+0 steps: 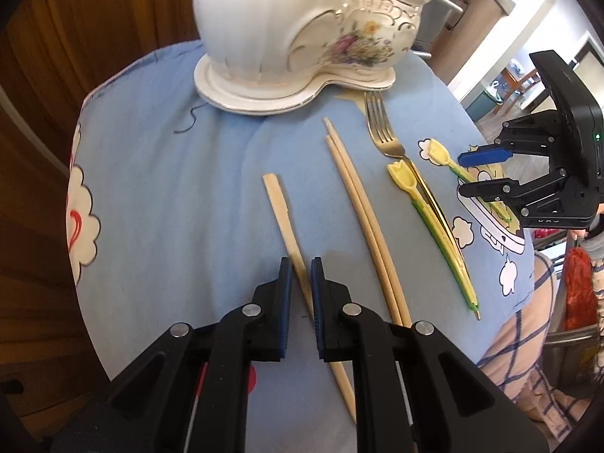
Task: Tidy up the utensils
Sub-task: 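Grasp a wooden chopstick with the left tool while the right tool grasps the yellow utensil, then lift the chopstick over the tall pot while the right tool carries the yellow utensil over the smaller pot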
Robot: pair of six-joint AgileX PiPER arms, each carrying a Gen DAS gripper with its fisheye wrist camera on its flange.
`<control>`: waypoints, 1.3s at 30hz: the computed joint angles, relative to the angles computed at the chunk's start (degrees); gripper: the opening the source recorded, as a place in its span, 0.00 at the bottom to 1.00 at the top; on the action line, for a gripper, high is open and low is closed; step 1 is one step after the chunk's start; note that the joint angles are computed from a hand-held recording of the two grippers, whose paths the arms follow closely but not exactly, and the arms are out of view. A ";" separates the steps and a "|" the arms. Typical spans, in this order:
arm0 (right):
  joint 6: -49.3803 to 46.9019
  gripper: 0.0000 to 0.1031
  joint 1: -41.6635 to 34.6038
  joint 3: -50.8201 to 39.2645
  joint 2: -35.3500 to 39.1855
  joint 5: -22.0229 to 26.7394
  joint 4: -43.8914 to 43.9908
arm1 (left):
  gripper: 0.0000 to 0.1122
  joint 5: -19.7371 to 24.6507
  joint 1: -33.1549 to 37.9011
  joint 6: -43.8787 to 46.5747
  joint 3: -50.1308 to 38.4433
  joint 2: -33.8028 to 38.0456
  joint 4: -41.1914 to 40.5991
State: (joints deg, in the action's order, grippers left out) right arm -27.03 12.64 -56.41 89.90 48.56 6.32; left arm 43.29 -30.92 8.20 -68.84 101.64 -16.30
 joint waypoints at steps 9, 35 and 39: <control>1.08 0.19 2.50 -0.86 0.70 0.00 -0.42 | 0.09 2.65 -1.14 -3.55 -1.22 0.47 2.65; -19.18 0.10 -11.58 8.72 -11.75 -6.91 25.69 | 0.05 -16.26 -5.45 -13.06 10.29 -14.31 7.11; -24.11 0.10 -13.73 9.00 -12.47 -6.12 33.34 | 0.05 -19.60 -7.76 -21.62 11.25 -16.73 15.74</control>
State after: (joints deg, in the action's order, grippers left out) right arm -51.14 -1.08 -47.41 77.44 42.43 39.65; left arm 23.69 -38.68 -13.42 -57.59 84.91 -0.56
